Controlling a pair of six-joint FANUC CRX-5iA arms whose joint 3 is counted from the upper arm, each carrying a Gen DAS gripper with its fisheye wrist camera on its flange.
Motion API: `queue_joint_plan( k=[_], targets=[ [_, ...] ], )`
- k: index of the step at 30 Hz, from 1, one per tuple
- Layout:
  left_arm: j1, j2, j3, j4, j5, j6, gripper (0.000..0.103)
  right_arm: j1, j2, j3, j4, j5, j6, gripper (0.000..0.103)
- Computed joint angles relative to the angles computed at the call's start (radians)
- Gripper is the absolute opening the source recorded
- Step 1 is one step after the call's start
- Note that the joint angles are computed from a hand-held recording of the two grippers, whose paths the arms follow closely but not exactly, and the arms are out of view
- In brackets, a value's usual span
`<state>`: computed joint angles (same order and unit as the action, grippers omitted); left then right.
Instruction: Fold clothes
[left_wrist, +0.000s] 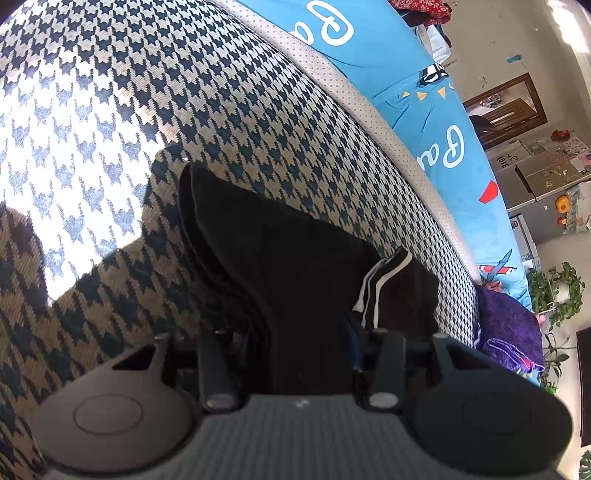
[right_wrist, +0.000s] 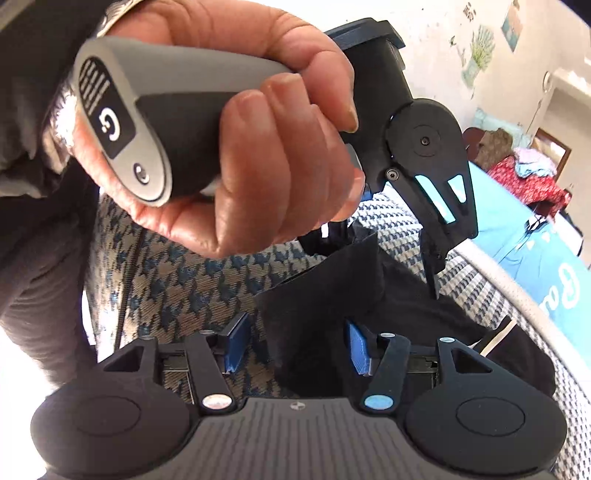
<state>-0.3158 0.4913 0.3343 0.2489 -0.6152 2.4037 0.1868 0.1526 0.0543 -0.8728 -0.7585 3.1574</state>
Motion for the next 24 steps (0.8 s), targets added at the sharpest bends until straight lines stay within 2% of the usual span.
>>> queue_joint_plan(
  k=[1,3,4,6,9,12,13,14,17,24],
  targets=[
    [-0.001,0.003,0.014,-0.030,-0.017,0.028,0.042,0.000,0.004,0.004,-0.001,0.000,-0.008,0.052],
    [-0.004,0.010,0.042,-0.085,-0.053,0.079,0.044,0.007,0.013,0.019,0.026,0.002,-0.063,0.027],
    [-0.001,0.005,0.029,-0.083,-0.038,0.092,0.047,0.008,0.017,0.026,0.034,0.004,-0.089,0.011],
    [0.007,-0.009,-0.018,-0.051,0.018,0.104,0.051,-0.002,0.021,0.042,0.025,0.001,-0.124,0.010],
    [0.010,-0.007,-0.031,-0.043,0.053,0.111,0.058,-0.029,0.014,0.048,-0.015,-0.012,-0.112,0.010],
    [0.005,0.005,-0.014,-0.071,0.063,0.130,0.057,-0.047,0.009,0.050,-0.038,-0.021,-0.093,0.010],
    [0.003,0.010,-0.007,-0.079,0.062,0.142,0.049,-0.051,0.009,0.052,-0.041,-0.026,-0.092,0.010],
    [0.002,0.014,0.000,-0.087,0.059,0.155,0.037,-0.056,0.009,0.054,-0.045,-0.031,-0.089,0.010],
    [-0.006,0.028,0.032,-0.136,0.038,0.205,0.022,-0.076,-0.006,0.040,-0.070,-0.043,-0.058,0.010],
    [-0.035,0.035,0.085,-0.268,0.037,0.353,0.014,-0.112,-0.012,0.045,-0.118,-0.056,-0.030,0.010]
  ],
)
